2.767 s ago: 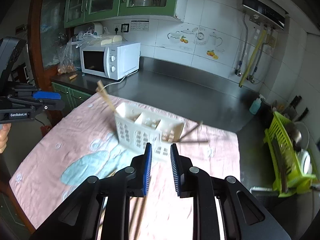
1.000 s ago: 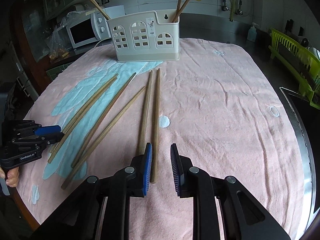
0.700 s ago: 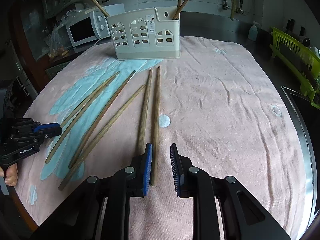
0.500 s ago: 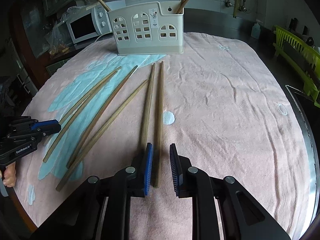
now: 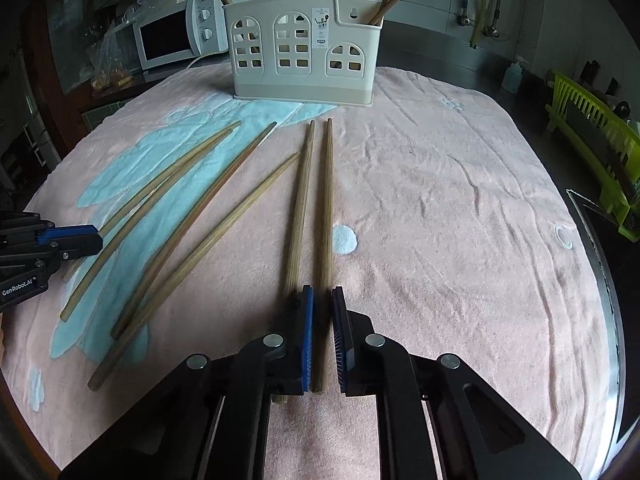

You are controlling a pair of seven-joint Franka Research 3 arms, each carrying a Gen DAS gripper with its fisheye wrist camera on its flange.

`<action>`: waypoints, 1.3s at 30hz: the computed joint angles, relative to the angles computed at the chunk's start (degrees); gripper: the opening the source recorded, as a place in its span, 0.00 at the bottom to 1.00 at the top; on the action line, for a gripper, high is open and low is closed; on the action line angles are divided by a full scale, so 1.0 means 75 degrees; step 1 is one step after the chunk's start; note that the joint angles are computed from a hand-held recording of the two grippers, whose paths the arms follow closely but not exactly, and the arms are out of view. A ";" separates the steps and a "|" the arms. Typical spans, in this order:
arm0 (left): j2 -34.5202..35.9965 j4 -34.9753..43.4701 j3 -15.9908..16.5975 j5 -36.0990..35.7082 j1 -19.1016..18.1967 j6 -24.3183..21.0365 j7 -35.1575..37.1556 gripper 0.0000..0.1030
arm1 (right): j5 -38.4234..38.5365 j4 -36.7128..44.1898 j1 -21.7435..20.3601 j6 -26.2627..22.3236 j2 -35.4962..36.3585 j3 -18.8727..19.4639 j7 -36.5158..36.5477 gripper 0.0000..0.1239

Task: Organize utensils
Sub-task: 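Close the left tool on a wooden chopstick while the right tool grasps another, then lift both held chopsticks off the towel toward the white holder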

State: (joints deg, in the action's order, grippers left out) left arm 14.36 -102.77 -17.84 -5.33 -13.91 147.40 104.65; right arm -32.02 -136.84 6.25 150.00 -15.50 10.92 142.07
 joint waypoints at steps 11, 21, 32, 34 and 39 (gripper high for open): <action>-0.0120 0.0032 -0.0162 -0.0826 0.0184 -0.0120 0.0754 0.05 | -0.0311 -0.0069 -0.0187 0.0037 -0.0544 0.0236 0.0289 0.05; -0.0406 0.0072 -0.0179 -0.1873 0.0312 0.0162 0.1447 0.05 | -0.0481 0.0108 -0.0628 0.0573 -0.0943 0.0507 0.0410 0.05; -0.0204 0.0580 -0.0217 -0.2276 0.0317 0.0753 0.1557 0.05 | -0.0525 0.0609 -0.0970 0.1079 -0.0734 0.0575 0.0292 0.05; -0.0133 0.0738 -0.0249 -0.2285 0.0330 0.0774 0.1560 0.05 | -0.0491 0.0737 -0.0983 0.1153 -0.0663 0.0541 0.0200 0.05; 0.0105 0.1302 -0.0296 -0.2201 0.0347 0.0625 0.1479 0.05 | -0.0251 0.1014 -0.0944 0.1260 -0.0561 0.0397 -0.0213 0.05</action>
